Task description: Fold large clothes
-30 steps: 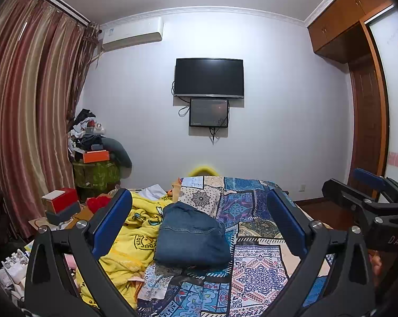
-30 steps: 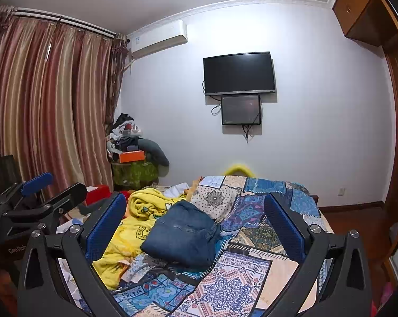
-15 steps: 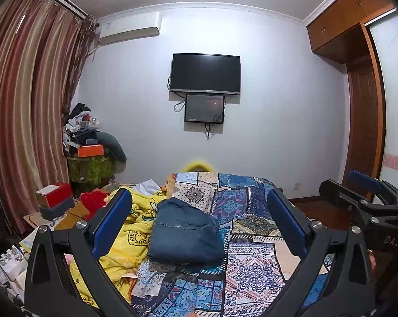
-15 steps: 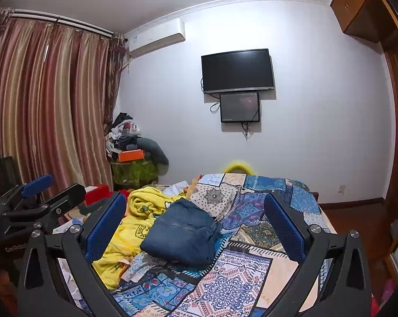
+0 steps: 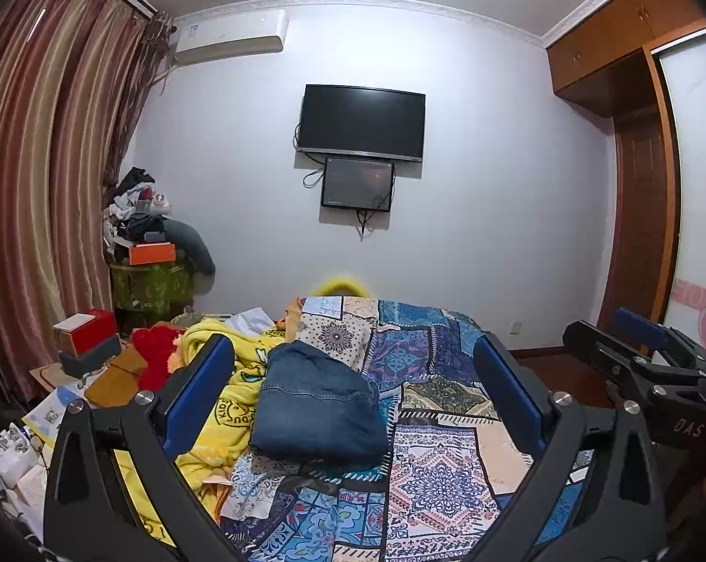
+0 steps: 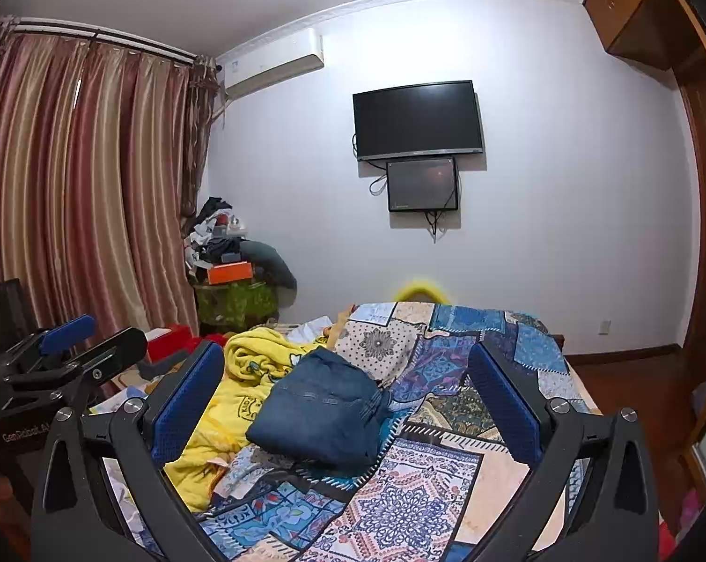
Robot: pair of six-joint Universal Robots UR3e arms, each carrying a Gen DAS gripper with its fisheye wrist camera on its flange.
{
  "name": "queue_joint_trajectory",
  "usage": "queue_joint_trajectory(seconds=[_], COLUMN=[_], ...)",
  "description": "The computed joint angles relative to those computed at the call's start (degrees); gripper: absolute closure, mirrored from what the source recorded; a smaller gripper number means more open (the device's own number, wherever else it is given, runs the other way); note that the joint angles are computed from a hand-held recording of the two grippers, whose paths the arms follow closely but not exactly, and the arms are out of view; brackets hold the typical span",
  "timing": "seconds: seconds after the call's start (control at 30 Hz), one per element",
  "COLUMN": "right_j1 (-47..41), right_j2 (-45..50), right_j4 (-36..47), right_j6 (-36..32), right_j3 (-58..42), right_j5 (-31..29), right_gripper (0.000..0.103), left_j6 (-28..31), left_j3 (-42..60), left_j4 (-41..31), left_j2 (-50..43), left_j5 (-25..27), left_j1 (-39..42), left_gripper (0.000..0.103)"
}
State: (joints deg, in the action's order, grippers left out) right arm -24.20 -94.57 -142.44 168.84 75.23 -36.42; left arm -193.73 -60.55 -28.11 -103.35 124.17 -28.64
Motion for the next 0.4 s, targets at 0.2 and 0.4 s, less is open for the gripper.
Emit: queue_joint_trajectory(seconds=[0.2,0.4], right_j1=[0.3,0.8], right_j2=[0.9,1.4], right_j4=[0.9,1.6], right_j6=[-0.1,-0.3], right_j3=[-0.7,-1.0], right_j5=[-0.3,-0.9], right_gripper=[0.000,0.000], left_j6=[-0.7,-1.3], left_j3=[0.7,1.0], left_j4=[-0.9,-2.3], left_j2=[-0.3,-0.6], left_j5=[-0.6,-1.5], left_j1=[0.3,1.2], left_gripper=[0.001,0.001])
